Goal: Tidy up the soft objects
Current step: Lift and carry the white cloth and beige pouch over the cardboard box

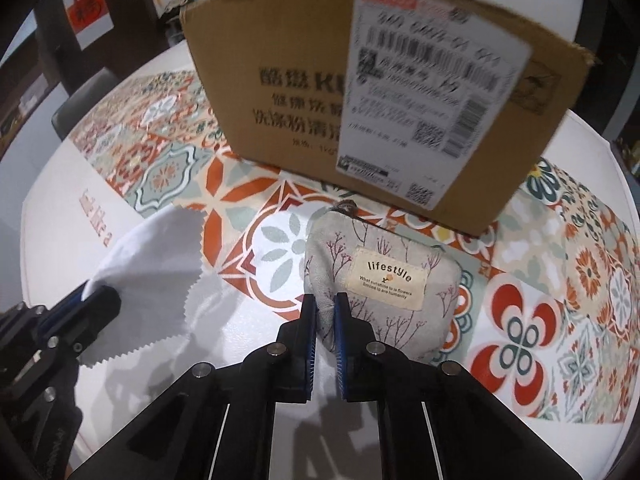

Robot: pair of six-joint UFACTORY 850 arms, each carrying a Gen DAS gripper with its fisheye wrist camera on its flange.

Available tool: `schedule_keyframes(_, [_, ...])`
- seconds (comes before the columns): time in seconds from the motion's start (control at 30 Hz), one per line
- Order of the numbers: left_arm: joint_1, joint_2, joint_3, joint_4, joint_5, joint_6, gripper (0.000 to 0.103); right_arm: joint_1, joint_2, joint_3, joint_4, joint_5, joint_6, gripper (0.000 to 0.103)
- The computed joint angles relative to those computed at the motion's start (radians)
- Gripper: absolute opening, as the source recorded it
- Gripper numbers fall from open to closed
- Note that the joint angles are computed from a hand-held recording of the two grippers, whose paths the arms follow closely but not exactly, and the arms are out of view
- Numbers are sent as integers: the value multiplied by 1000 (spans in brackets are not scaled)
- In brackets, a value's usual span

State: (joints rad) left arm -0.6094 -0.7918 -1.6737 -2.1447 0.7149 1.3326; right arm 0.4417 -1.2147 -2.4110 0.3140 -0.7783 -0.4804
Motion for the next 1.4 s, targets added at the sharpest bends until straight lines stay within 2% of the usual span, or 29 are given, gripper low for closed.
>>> schedule_keyframes(0.27, [-8,20,-1,55,1,3,9,-12,116,156,65,97,-15,10])
schedule_keyframes(0.67, [-12,60,4,149,-3,0,9,-19,246,312,147,209,-52,10])
schedule_keyframes(1.0, [0,97,15,237,-34,-6,9,-17,331,398,206,291,-73,10])
schedule_keyframes(1.4, [18,138,13,425,-47,-40,9,-9,402,435,300,414,-108,10])
